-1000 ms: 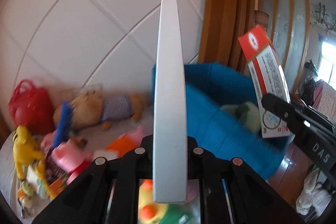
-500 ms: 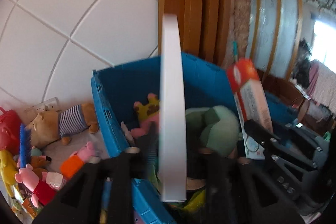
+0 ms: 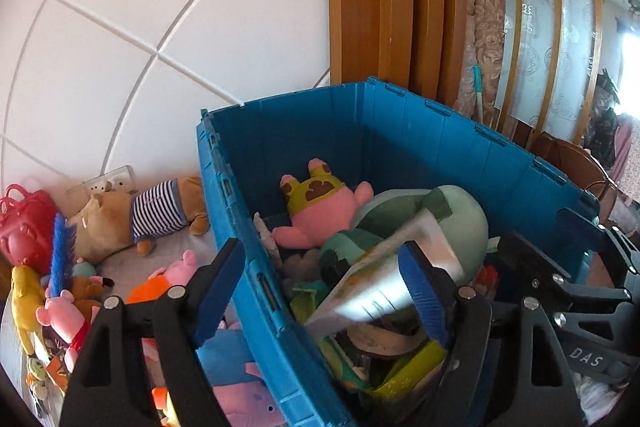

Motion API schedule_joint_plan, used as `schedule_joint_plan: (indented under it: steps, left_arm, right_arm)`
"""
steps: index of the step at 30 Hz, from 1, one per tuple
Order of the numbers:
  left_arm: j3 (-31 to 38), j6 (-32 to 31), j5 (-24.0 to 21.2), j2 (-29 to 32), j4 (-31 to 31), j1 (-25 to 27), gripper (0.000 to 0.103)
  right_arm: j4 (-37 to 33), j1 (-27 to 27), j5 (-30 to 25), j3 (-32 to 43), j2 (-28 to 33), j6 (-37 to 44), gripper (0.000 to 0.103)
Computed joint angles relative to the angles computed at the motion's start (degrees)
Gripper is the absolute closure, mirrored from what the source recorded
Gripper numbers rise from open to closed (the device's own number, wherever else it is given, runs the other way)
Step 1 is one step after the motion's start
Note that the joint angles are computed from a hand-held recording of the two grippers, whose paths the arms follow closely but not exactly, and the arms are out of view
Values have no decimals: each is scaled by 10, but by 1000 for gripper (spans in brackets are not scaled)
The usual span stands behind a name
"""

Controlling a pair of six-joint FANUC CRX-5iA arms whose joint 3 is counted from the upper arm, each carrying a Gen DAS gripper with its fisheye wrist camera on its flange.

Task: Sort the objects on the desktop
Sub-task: 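Open both tools to drop the two boxes into the blue crate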

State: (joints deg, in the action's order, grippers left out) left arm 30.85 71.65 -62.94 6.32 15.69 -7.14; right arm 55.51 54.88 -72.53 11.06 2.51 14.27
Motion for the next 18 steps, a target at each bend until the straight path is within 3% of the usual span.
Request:
schedule_joint_plan:
  steps: [9, 18]
  left_arm:
    - [-46, -6, 6, -34, 12, 32, 24]
    - [-136, -49, 10, -98, 56, 88, 24]
  right_arm:
    - [-1, 20, -12, 11, 13, 4, 0]
    - [12, 51, -22, 19, 24, -8, 0]
